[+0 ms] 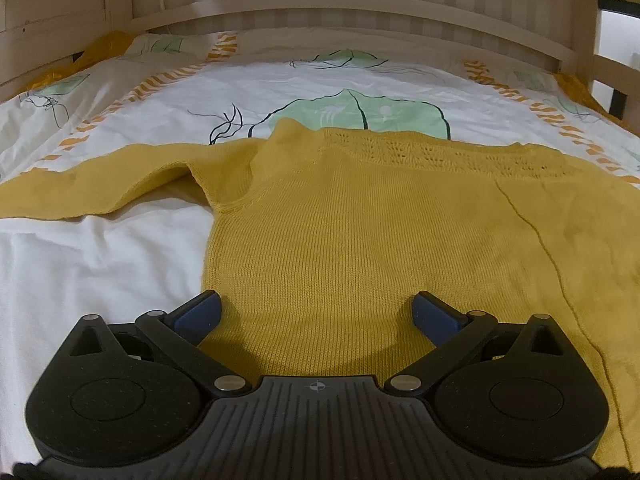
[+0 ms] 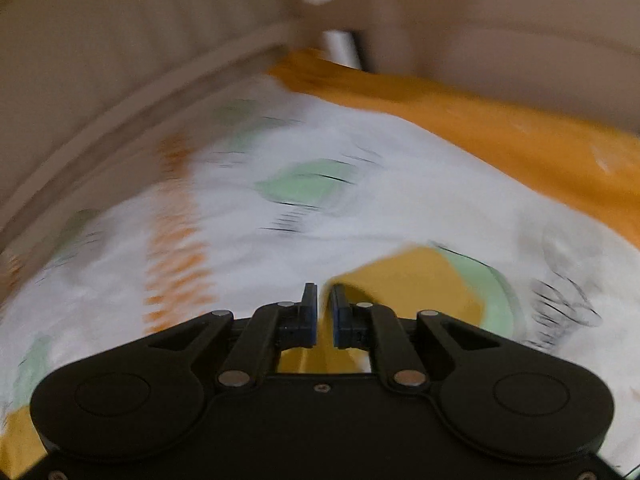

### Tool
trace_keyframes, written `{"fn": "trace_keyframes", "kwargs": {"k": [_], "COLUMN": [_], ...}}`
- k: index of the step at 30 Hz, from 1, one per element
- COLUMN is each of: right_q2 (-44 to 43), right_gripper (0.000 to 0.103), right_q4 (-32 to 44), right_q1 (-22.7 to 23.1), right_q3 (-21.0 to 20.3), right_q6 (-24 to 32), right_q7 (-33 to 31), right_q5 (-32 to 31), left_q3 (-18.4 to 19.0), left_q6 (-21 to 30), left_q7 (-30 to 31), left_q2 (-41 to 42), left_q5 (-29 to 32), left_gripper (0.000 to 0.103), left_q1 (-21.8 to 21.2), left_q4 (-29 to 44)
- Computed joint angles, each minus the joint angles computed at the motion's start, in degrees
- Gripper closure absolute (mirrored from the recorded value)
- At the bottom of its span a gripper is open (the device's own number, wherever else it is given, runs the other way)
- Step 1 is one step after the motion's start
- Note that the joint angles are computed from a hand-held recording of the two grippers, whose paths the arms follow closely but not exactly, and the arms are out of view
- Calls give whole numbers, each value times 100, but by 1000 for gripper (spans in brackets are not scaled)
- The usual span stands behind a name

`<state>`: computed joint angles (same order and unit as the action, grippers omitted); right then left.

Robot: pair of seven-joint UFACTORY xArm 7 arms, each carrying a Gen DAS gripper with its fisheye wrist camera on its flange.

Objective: Fold small clothes
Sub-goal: 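Move the right gripper to the sweater sleeve cuff and grasp it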

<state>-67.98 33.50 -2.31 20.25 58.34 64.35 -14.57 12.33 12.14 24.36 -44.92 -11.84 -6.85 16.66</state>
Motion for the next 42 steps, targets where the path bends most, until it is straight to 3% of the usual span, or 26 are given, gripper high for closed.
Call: {"fn": "trace_keyframes", "kwargs": {"k": [5,12,15,18,22,23,28,34,38,42], "right_q2": [1291,3427,3992,4039,3351,3038,1311,-681,-1471,-1918], "right_gripper": [88,88,85,82,48,44,44,44,44,44], "right_q4": [1107,2324,2488,2198,1510,1256,212,-657,-1185,-1733], "right_q1": [129,245,216,448,935,1043,1282,946,706,459], "right_q3": [531,1512,1816,1667,1112,965,454,116,-91,-175], "right_q6": [-764,-1961,-2138,-2110,-1515,-1285,-25,1265,1284,488], "right_q7": [-63,523,1014,1279,1444,1473,1602,1917,2058,2335], "right_q5": [65,-235,-563,-678,-647,-644,-403,-73,116,266], "left_q3": [50,162,168,187,177,176,110,90,62,41], "left_q6": [20,32,34,36,26,24,71,97,153,152], "left_q7": [24,89,111,136,148,150,127,134,126,125], "left_q2": [2,0,10,6,12,11,16,32,38,29], "left_q5": [-39,-149,-181,-209,-229,-233,-210,-194,-174,-162], "left_gripper": [0,0,0,0,0,0,0,0,0,0], "left_q1": [-34,-128,-134,-143,-142,-142,-88,-67,-34,-14], "left_q4": [14,34,41,42,41,39,56,75,107,100]}}
